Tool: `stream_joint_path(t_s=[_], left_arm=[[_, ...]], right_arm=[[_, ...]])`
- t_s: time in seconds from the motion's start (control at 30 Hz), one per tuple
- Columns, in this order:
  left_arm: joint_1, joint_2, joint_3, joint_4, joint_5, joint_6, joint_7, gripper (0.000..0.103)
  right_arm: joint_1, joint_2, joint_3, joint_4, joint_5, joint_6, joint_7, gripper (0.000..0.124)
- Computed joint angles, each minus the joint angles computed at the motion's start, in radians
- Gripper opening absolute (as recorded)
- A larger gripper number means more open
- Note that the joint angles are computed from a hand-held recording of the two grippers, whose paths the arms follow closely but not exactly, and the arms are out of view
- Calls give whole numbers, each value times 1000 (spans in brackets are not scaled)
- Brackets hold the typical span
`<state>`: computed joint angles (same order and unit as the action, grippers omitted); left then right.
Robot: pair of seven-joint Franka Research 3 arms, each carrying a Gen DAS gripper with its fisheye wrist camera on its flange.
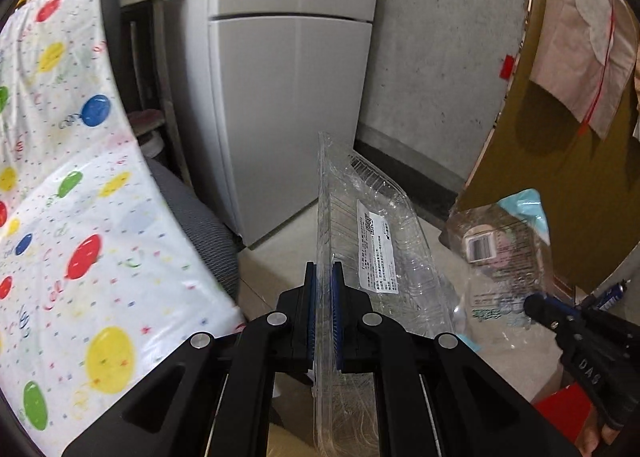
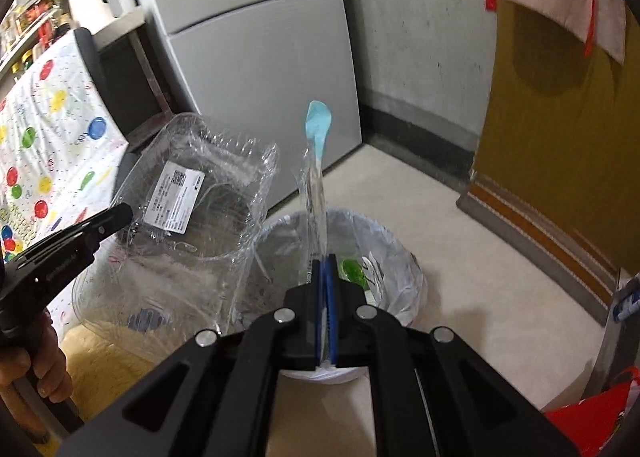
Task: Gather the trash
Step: 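Carry wrapper and box over the wastebasket and open both tools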
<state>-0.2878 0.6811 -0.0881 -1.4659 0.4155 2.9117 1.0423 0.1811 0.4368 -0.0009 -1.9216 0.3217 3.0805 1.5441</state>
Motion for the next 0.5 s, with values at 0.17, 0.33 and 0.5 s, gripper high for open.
stream_joint_path(t_s=[0.17,0.33,0.5], left_arm=[[21,94,-58,140,-53,-86,68,16],[49,108,-87,151,-111,-88,122,43],[70,49,-83,63,-138,-36,127,47]], right_arm=[[-33,94,21,123,22,-76,10,4],[-47,134,30,167,42,-110,24,31],[-41,100,26,120,42,-94,15,33]])
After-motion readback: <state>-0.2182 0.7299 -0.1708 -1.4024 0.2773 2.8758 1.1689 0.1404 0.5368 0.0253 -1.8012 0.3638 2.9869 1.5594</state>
